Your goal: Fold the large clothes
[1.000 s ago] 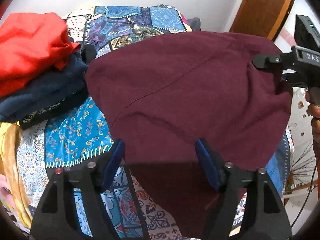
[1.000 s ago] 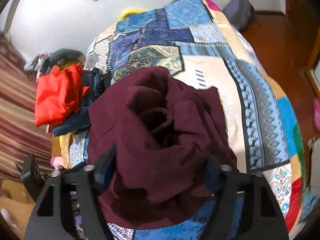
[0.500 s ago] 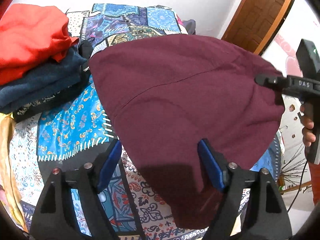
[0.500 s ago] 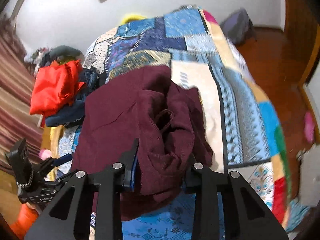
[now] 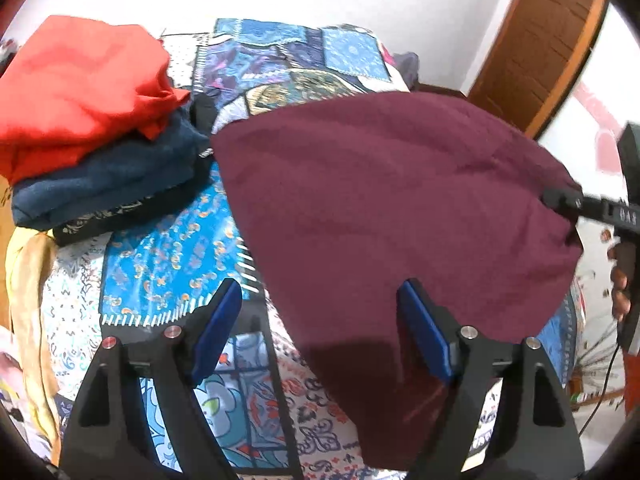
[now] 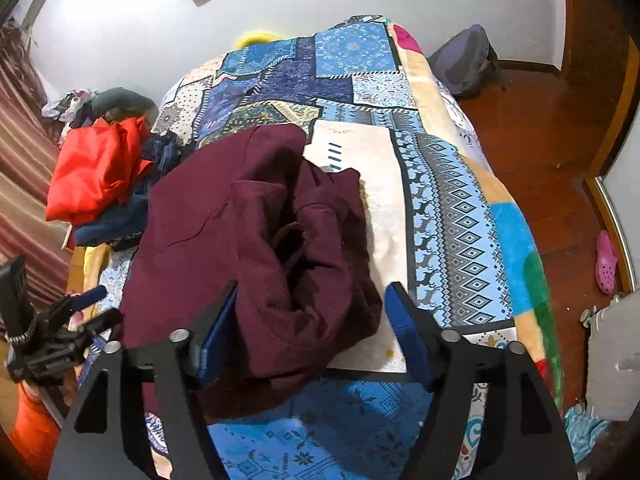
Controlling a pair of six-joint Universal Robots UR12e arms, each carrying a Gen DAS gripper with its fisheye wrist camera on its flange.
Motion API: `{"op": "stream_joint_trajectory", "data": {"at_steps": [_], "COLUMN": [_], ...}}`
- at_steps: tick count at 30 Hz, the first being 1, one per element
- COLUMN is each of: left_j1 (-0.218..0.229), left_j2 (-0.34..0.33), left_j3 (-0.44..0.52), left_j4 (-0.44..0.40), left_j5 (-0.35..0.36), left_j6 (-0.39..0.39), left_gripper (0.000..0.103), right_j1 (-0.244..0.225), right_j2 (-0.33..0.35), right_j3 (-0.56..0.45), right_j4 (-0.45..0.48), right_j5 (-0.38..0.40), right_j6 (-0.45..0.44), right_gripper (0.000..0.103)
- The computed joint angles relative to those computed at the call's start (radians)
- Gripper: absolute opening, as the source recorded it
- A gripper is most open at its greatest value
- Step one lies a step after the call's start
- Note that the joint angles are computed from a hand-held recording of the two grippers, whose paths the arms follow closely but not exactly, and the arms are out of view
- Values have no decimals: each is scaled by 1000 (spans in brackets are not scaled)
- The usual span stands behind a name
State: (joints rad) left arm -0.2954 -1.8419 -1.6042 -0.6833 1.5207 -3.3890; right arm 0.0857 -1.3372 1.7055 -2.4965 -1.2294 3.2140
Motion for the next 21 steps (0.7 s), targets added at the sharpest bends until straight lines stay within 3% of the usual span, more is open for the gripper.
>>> {"op": "stream_joint_trajectory", "data": {"at_steps": [4, 7, 18, 21], "left_j1": [31, 60, 150, 159], "left_j2": [-11, -28, -102, -124], "left_j3": [7, 12, 1, 5], "left_j4": [-16, -40, 24, 50], "left_j5": [-62, -150, -519, -571], "left_j6": [-95, -157, -397, -444], "left_gripper": [81, 81, 81, 83], "right_j1": [-13, -39, -64, -62], "right_j2": [10, 21, 70, 79], "right_j3": [1, -2, -32, -40], "right_j4": [6, 45, 124, 119], "right_j5": [31, 122, 304, 312], "right_j6": [53, 99, 160, 159], "right_gripper": [87, 91, 98, 97]}}
